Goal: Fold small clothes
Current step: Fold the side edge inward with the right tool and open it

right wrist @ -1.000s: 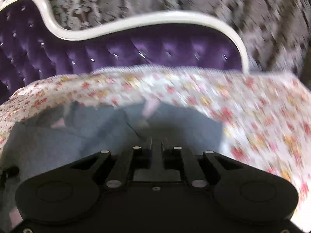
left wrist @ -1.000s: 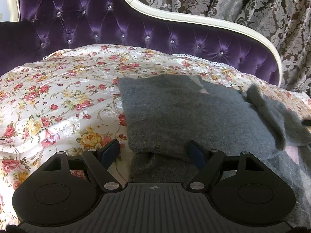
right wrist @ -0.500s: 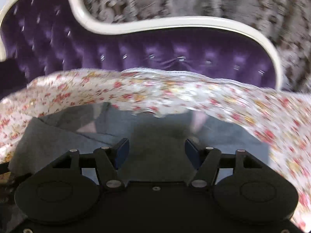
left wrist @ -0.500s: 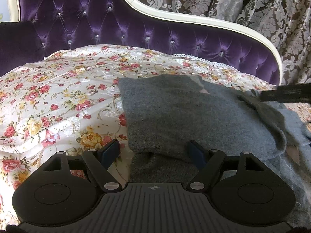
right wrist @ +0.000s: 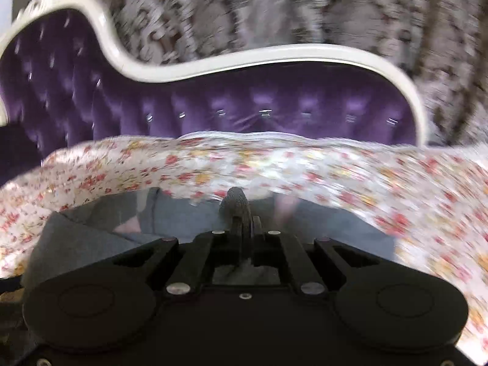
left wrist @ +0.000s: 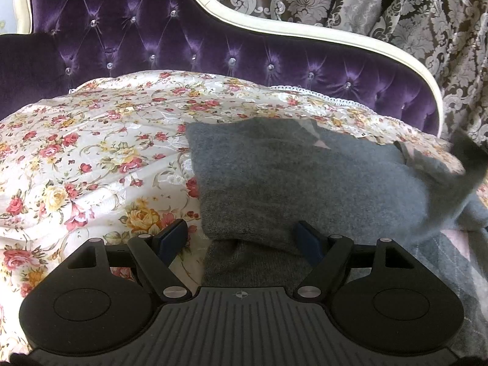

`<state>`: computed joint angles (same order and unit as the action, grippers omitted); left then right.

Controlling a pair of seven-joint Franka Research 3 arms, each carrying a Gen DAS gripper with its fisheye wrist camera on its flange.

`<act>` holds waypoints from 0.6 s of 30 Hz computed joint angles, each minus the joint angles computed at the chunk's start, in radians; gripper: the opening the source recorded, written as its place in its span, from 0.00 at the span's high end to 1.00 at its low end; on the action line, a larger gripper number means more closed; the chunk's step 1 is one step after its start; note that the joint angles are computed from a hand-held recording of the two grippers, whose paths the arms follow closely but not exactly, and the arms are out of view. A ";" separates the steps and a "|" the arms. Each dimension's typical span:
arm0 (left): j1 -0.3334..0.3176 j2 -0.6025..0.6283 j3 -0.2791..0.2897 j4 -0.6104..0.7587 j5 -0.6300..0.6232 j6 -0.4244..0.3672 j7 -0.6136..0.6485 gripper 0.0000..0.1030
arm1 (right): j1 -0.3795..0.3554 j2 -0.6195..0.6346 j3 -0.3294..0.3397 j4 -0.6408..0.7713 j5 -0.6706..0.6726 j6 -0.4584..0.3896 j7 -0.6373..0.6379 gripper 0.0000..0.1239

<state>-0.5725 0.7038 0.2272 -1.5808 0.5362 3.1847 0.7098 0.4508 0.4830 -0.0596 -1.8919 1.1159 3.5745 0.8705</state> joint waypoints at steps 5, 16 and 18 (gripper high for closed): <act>-0.001 0.002 0.001 0.004 0.001 -0.005 0.003 0.26 | -0.150 -0.133 0.103 -0.264 -0.185 -0.051 0.229 0.82; -0.001 0.006 0.003 0.007 0.006 -0.003 0.003 0.26 | -0.371 -0.125 0.223 -0.376 -0.642 0.074 0.640 0.52; -0.002 0.006 0.004 0.007 0.006 -0.002 0.002 0.26 | -0.346 -0.106 0.191 -0.351 -0.661 0.060 0.642 0.52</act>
<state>-0.5745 0.7100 0.2315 -1.5742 0.5418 3.1823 0.7120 0.1048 0.3771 0.1318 -2.2426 0.4553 3.6345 1.5125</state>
